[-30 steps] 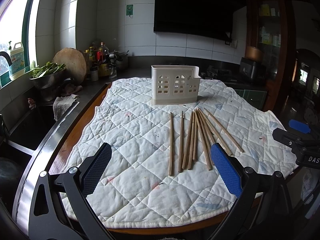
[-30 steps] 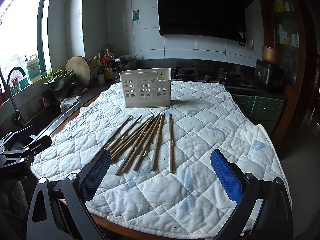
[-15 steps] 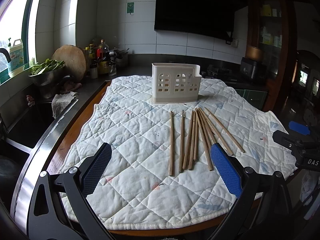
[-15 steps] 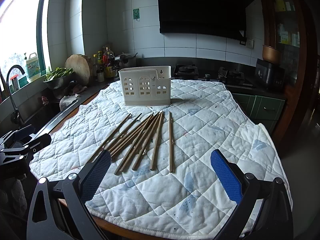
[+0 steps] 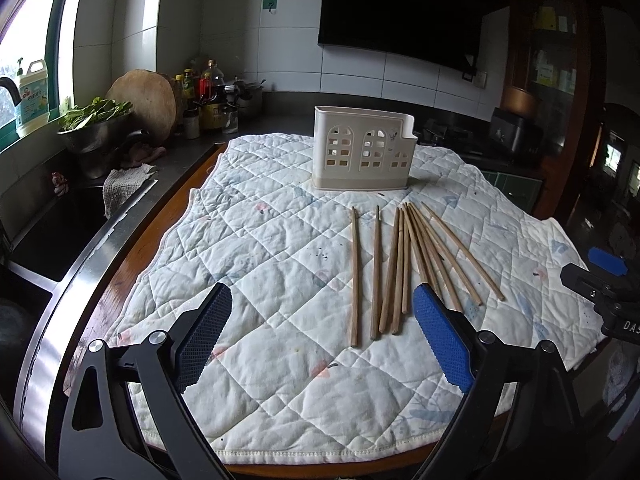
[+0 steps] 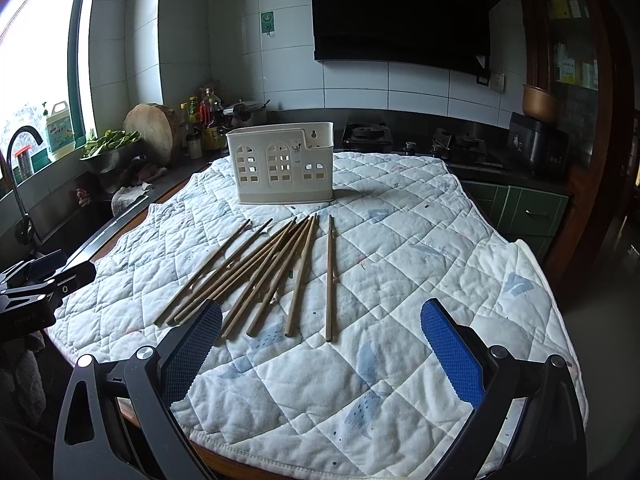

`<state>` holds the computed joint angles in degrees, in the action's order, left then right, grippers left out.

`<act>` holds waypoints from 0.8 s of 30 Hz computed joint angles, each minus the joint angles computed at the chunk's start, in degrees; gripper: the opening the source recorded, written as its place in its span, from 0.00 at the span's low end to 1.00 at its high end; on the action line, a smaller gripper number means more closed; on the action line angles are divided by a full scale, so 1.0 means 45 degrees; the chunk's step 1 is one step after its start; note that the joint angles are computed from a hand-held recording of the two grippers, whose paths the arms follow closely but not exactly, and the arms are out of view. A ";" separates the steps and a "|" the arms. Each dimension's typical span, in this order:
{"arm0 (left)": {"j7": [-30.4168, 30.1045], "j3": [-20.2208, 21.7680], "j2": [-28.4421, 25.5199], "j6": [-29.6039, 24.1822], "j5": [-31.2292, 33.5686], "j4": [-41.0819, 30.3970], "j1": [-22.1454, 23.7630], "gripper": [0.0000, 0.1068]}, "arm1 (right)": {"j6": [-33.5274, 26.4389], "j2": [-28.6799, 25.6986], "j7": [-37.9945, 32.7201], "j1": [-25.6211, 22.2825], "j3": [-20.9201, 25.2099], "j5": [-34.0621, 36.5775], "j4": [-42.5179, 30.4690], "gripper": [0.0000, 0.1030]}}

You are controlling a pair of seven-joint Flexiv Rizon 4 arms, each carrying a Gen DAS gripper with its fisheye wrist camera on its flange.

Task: Organize utensils
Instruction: 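Lower the left tool onto one chopstick while the right tool lowers onto another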

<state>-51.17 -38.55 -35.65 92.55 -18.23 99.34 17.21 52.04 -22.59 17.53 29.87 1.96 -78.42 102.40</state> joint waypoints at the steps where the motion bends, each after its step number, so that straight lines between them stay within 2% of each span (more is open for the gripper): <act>1: -0.0042 0.0111 -0.0033 -0.0076 -0.0021 -0.0070 -0.0090 0.80 | 0.0059 -0.0014 0.0003 -0.0031 -0.0006 -0.0013 0.0032 0.93; 8: -0.0010 0.0664 -0.0247 -0.0623 -0.0496 -0.0526 -0.0616 0.67 | 0.0317 -0.0295 -0.0161 -0.0163 -0.0082 0.0247 -0.0034 0.92; 11: 0.0170 0.0917 -0.0371 -0.0855 -0.0674 -0.0772 -0.0901 0.63 | 0.0616 -0.0496 -0.0328 -0.0221 -0.0159 0.0449 -0.0148 0.84; 19: 0.0662 0.1905 -0.0705 -0.1803 -0.1448 -0.1585 -0.1924 0.51 | 0.1188 -0.1017 -0.1007 -0.0193 -0.0468 0.1272 -0.0485 0.69; 24: 0.1128 0.2287 -0.0953 -0.2585 -0.2001 -0.2076 -0.2388 0.39 | 0.1539 -0.1358 -0.1495 -0.0156 -0.0656 0.1890 -0.0758 0.52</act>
<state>-46.10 -28.26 -39.94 80.92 -27.23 89.99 6.46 58.96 -28.70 10.80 29.17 -0.99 -69.92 98.99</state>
